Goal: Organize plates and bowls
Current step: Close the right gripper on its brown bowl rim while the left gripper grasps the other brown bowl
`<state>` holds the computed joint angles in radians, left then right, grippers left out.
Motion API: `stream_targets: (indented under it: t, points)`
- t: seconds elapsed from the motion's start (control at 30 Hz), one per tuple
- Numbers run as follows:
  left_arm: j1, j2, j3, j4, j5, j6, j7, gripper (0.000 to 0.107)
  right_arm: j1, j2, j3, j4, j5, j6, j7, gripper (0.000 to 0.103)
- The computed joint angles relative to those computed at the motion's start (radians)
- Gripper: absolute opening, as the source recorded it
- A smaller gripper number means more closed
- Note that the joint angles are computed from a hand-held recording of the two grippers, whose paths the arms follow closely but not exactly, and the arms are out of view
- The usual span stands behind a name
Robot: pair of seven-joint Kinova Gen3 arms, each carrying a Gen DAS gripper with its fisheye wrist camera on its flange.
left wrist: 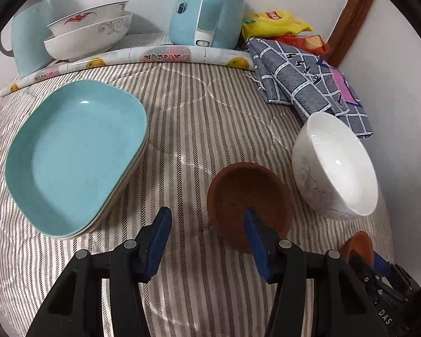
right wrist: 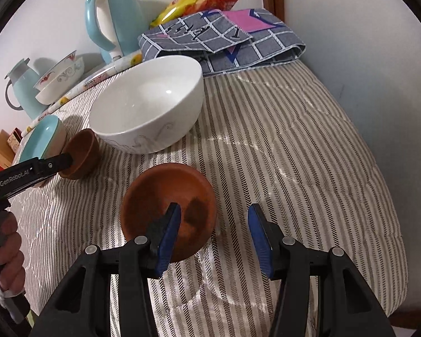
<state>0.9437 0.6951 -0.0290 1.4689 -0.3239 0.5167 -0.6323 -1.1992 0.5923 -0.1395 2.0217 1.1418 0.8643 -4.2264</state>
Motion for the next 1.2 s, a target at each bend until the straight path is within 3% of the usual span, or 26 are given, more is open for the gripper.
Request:
stream_targets:
  t: [0.17, 0.33, 0.77, 0.83, 0.9, 0.93, 1.03, 1.07, 1.2]
  points:
    - [0.008, 0.021, -0.013, -0.012, -0.008, -0.013, 0.016, 0.051, 0.003, 0.015, 0.004, -0.02, -0.013, 0.018, 0.039, 0.05]
    - [0.034, 0.032, -0.043, -0.01, -0.022, -0.032, 0.037, 0.049, -0.012, 0.027, 0.015, -0.016, 0.006, 0.028, 0.001, 0.05]
    - [0.029, 0.048, -0.024, -0.052, -0.037, 0.025, 0.0, 0.051, -0.001, 0.035, 0.006, -0.033, -0.007, 0.045, 0.02, 0.053]
    - [0.028, 0.048, -0.024, -0.052, -0.036, 0.026, 0.003, 0.049, -0.006, 0.038, 0.007, -0.044, -0.017, 0.054, 0.041, 0.048]
    - [0.02, 0.043, -0.015, -0.044, -0.035, 0.014, -0.002, 0.036, -0.01, 0.032, 0.013, -0.034, 0.008, 0.035, 0.025, 0.03]
    - [0.008, 0.041, -0.003, -0.039, -0.027, 0.005, -0.011, 0.033, -0.007, 0.028, 0.012, -0.035, 0.016, 0.027, 0.03, 0.026]
    - [-0.016, 0.038, 0.021, -0.036, -0.002, -0.008, -0.04, 0.023, 0.002, 0.036, 0.005, -0.072, -0.029, 0.055, 0.112, 0.025]
    - [-0.019, 0.038, 0.023, -0.037, 0.005, -0.009, -0.047, 0.021, 0.004, 0.04, 0.0, -0.087, -0.05, 0.077, 0.137, 0.017]
    - [0.0, 0.036, 0.001, -0.038, 0.006, -0.013, -0.047, 0.014, -0.013, 0.026, 0.02, -0.069, -0.044, 0.061, 0.109, 0.013]
